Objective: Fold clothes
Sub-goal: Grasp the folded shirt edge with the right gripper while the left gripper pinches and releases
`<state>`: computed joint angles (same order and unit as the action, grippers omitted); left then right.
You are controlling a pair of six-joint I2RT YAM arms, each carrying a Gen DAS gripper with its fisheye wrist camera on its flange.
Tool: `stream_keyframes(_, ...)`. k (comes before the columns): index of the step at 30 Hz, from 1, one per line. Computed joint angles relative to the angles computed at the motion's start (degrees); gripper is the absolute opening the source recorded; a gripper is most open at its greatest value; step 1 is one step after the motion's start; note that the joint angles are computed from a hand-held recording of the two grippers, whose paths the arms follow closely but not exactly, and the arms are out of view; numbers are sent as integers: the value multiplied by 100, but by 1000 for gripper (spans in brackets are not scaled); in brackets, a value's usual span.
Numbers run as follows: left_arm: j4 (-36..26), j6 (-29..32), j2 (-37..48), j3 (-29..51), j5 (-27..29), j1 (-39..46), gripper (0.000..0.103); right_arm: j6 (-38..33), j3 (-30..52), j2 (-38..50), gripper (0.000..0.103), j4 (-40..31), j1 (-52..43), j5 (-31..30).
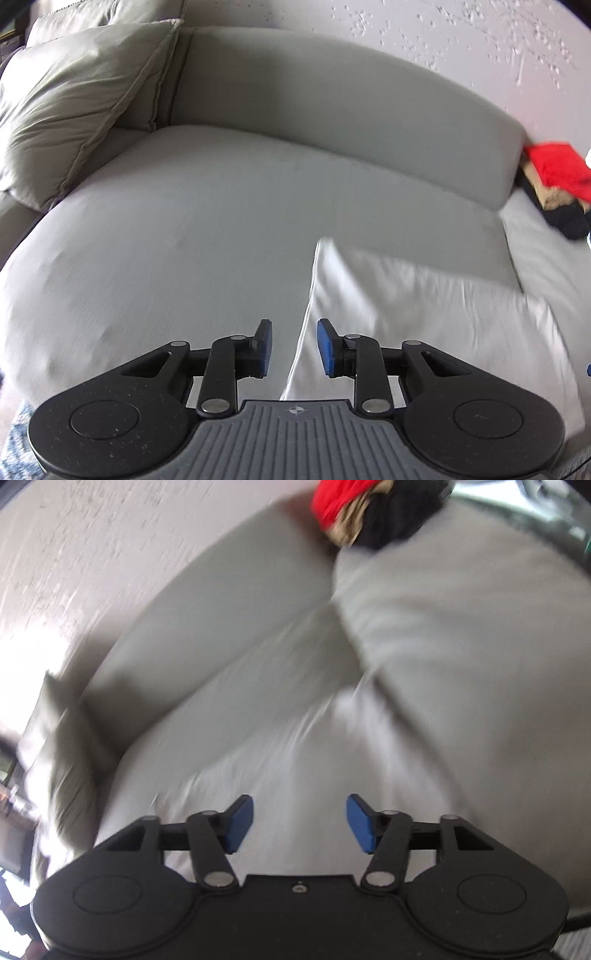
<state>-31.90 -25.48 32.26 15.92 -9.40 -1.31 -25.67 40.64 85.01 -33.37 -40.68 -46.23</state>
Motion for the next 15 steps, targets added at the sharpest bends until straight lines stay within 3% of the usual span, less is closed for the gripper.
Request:
stream_keyframes(4, 1752, -3, 1614, 30, 302, 381, 26, 1421, 611, 1236, 36, 1218, 374, 36)
stream_keyframes(6, 2256, -36, 2381, 163, 444, 428, 24, 1953, 930, 1716, 36, 1617, 517, -51)
stream_keyframes(11, 2699, 127, 3425, 500, 866, 330, 26, 2355, 1764, 2701, 36, 1837, 964, 97)
stream_keyframes(15, 2842, 400, 3737, 619, 1232, -1, 26, 2195, 2438, 3276, 36, 1328, 1194, 444)
